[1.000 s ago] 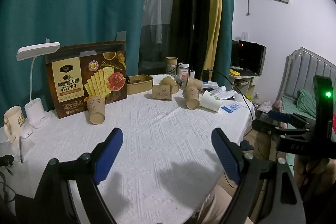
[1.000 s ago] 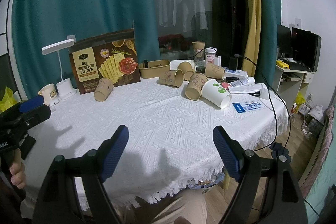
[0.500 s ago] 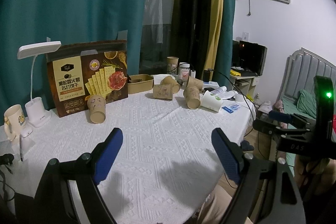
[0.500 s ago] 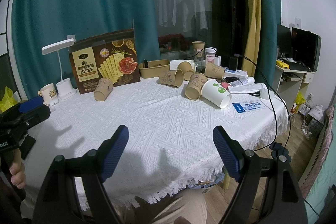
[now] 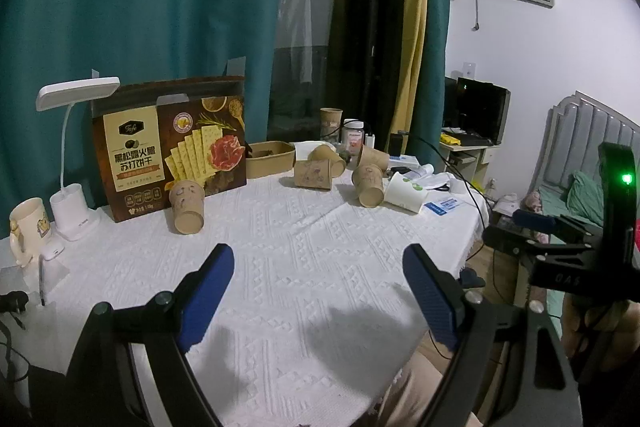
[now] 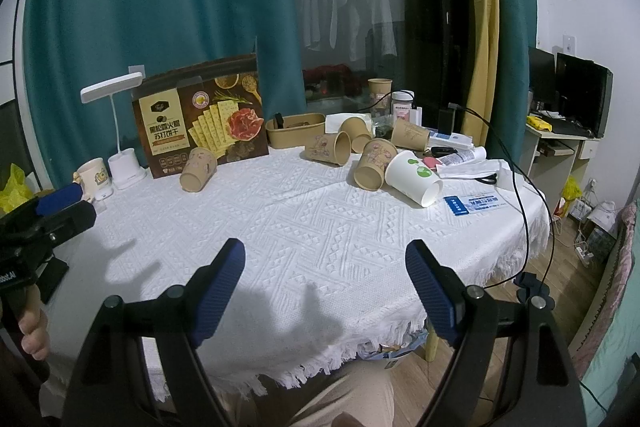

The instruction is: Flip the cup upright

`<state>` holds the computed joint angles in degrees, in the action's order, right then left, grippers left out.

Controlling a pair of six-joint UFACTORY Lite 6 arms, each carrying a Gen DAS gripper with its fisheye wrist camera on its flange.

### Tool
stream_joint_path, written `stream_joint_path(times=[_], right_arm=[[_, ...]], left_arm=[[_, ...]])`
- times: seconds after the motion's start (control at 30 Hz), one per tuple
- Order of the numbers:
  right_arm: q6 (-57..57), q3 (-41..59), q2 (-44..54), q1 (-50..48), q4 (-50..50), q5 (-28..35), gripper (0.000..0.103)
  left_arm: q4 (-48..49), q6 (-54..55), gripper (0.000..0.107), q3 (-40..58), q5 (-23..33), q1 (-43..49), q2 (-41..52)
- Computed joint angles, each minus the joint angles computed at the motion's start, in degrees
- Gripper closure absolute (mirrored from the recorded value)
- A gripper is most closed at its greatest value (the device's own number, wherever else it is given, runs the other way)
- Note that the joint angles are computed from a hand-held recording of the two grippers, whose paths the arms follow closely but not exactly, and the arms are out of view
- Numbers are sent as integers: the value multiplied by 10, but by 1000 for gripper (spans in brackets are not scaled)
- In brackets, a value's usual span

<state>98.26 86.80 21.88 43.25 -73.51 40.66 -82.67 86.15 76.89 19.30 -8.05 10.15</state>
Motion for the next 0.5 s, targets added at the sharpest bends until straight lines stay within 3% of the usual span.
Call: stream_joint_path(times=[0.33,0.5], right_arm=[[-3,10,12,-8,3,-10,22],[-19,29,33,-39,15,-41,22]], left_arm=[[9,-8,20,5,3,3,6],[93,-91,20,67,14,4,55]])
